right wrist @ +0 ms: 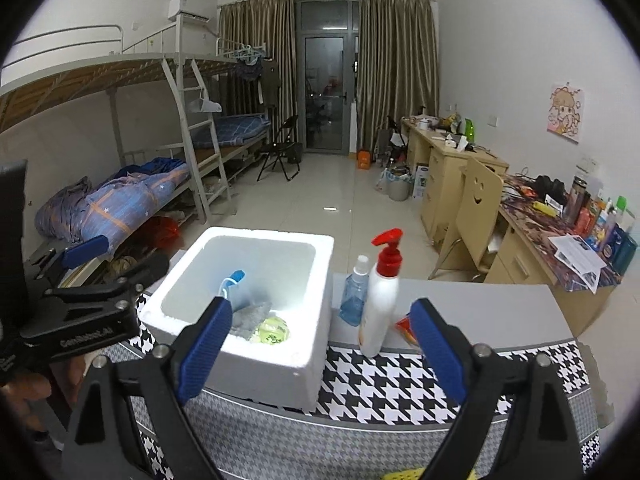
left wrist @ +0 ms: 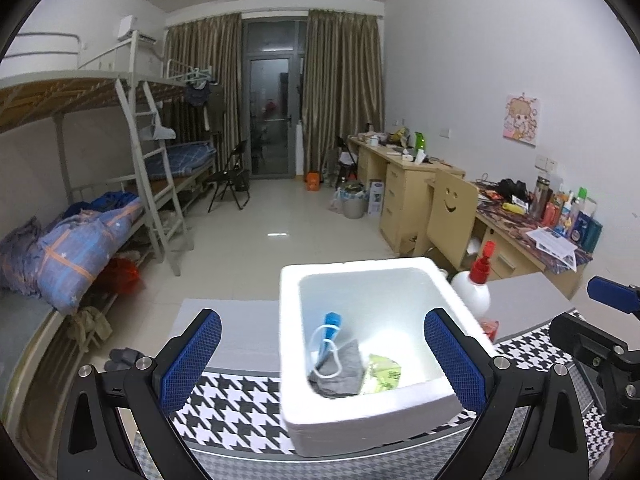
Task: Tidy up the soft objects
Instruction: 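Open the right tool to release the snack bag and withdraw both tools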
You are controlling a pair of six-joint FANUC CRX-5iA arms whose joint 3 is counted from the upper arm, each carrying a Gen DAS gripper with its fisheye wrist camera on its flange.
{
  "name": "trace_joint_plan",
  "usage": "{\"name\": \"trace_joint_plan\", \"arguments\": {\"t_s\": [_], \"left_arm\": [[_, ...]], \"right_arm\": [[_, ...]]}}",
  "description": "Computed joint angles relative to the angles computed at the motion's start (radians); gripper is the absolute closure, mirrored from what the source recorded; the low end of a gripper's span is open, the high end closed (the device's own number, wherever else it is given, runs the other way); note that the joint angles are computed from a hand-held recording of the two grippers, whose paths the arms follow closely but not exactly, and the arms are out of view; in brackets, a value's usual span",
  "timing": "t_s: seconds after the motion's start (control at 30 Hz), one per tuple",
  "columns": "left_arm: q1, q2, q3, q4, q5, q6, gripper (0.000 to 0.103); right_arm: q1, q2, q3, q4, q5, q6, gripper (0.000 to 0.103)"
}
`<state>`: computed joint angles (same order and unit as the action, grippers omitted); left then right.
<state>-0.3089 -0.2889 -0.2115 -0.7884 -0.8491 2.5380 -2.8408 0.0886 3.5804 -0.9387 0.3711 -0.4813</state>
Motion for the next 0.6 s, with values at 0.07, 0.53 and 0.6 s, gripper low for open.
{"name": "trace_joint_plan", "arguments": {"t_s": [0.07, 0.53, 0.6], "left_arm": [[-0.018, 0.007, 0.008, -0.009, -0.001, 0.003, 0.001], [-0.143, 0.007, 0.036, -0.103, -0.038, 0.068, 0.001], [-0.156, 0.004, 0.036, -0.107, -0.038, 0.074, 0.001]], "right_arm": [[-0.003, 0.015, 0.021, -0.027, -0.01, 0.018, 0.01], [-0.019, 0.105, 0.137, -0.218, -0.05, 0.173, 0.01], [-0.017, 0.118, 0.155, -0.246, -0.057, 0.203, 0.01]]}}
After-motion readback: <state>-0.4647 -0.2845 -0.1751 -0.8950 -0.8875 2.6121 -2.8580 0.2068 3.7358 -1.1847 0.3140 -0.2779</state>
